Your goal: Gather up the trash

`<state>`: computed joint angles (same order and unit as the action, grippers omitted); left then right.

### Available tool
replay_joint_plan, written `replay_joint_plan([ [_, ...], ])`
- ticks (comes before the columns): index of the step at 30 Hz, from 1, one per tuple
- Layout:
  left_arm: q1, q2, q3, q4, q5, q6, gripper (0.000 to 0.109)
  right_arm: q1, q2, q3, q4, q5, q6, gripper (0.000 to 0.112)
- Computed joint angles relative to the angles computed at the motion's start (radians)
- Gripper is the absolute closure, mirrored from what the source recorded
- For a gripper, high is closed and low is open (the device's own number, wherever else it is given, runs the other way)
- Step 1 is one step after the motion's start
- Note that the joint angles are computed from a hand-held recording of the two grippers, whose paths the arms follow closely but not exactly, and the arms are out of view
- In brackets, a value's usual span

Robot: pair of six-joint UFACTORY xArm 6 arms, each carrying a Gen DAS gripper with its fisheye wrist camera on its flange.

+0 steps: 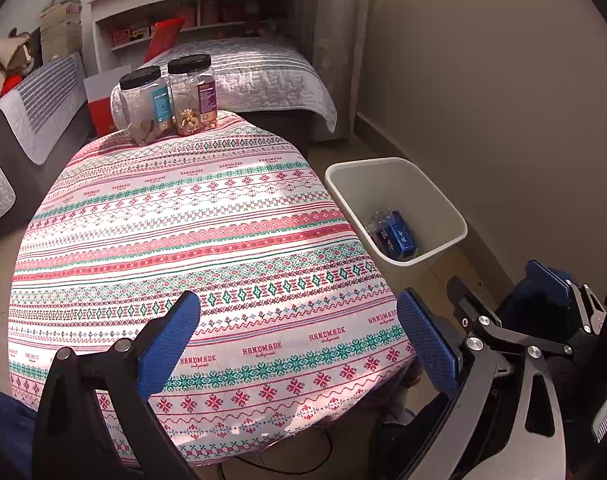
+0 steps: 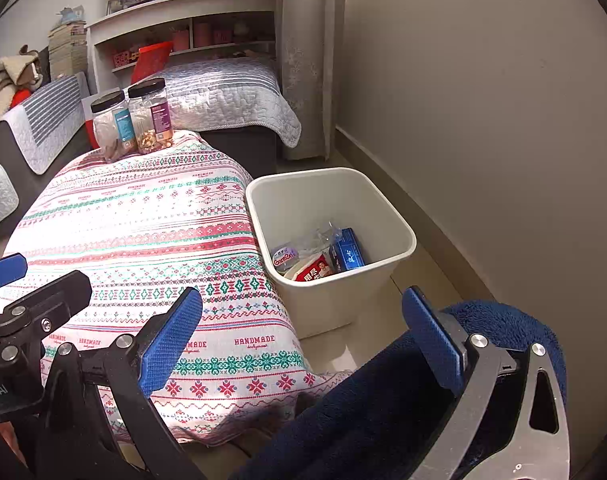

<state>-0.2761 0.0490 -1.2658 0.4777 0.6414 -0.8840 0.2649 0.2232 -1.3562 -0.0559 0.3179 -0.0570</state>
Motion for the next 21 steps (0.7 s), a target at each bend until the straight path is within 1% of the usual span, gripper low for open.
replay_joint_plan([
  [21, 0.001, 0.004, -0.003, -0.025, -0.002, 0.007, 0.013, 0.0, 0.002, -0.003, 0.001, 0.001, -0.002, 0.016],
])
